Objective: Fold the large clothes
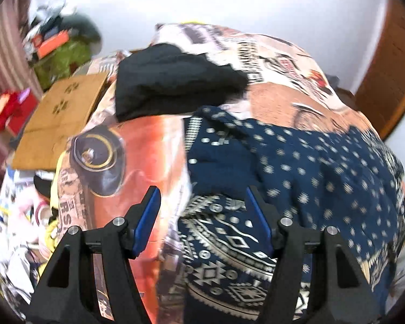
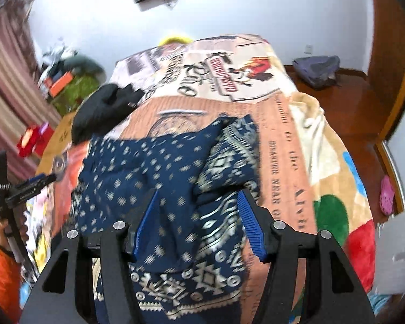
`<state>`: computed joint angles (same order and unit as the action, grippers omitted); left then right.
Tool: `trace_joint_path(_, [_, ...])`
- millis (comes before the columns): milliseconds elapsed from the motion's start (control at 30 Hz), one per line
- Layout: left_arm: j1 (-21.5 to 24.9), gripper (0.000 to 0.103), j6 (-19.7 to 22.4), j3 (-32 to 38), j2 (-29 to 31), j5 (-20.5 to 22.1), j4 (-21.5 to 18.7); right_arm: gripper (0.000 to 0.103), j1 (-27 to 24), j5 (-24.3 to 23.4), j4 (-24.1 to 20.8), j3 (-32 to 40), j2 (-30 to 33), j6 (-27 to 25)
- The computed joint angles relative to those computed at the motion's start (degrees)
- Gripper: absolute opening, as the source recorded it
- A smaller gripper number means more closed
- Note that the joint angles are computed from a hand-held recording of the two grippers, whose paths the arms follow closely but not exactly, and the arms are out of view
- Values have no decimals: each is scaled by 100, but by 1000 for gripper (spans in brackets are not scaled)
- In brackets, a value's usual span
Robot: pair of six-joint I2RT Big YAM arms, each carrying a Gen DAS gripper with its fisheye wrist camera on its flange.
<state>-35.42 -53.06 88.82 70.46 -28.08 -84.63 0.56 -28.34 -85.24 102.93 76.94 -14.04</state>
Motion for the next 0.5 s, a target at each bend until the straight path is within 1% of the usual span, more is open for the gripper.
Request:
trace_joint_path(33, [152, 63, 11, -166, -127, 234, 182, 61, -77, -97, -18, 18, 51, 62])
trace_joint_path(67, [273, 63, 0, -337, -241, 476, 391, 61, -141, -187, -27, 11, 89, 163])
trace_joint_path(133, [605, 63, -160, -804, -507, 1188, 917, 61, -222, -270, -105, 20, 201, 292])
trace_joint_path(200, [867, 63, -313, -1193, -682, 1755, 1344, 61, -274, -335, -229, 32, 350, 416])
trace_joint_path(267, [1129, 63, -501, -1631, -845, 2288, 1867, 62, -326, -423, -374, 38, 495, 533])
trace_joint_path(367, [1378, 63, -753, -2069, -963, 2856, 2466, 62, -386, -703, -648, 42, 620, 558])
trace_joint_path(433, [1476, 63, -899, -2287, -999, 3068, 2826, 61, -343, -680, -631, 32, 646, 525])
trace_joint_path(500, [1551, 63, -951, -2362, -960, 3139, 3024, 62, -296, -625, -572, 34, 675, 488])
